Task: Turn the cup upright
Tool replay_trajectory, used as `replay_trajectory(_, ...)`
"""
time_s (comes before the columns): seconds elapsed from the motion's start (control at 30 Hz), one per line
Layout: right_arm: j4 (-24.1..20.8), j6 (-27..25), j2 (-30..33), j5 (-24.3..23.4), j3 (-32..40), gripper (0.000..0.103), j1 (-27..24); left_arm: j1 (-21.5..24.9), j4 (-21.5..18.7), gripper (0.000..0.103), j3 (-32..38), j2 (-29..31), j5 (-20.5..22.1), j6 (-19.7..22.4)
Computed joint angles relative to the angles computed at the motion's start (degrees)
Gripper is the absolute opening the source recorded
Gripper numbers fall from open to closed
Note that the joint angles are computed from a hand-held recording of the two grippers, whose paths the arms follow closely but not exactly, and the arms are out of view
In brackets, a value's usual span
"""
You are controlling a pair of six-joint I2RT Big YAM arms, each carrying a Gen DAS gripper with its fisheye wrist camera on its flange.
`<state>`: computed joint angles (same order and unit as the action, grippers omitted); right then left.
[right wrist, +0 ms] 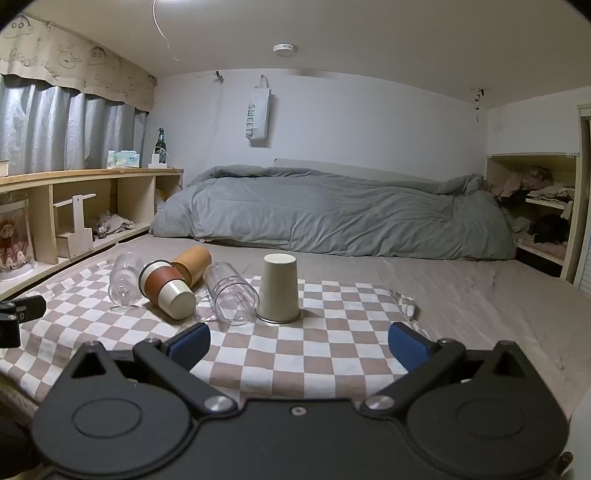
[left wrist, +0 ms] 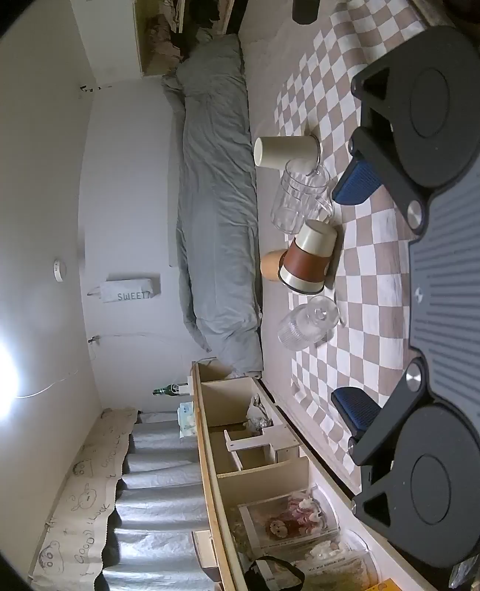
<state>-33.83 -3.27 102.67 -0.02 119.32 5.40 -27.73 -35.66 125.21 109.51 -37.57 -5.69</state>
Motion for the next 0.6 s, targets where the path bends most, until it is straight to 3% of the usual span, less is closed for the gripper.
replay_trajectory(0.6,0.36,-0.33,-0.32,0.18,-0.41,0.103,0.09,-0.01,0.18,0.103,-0.04,-0.01,-0.19,-0.11)
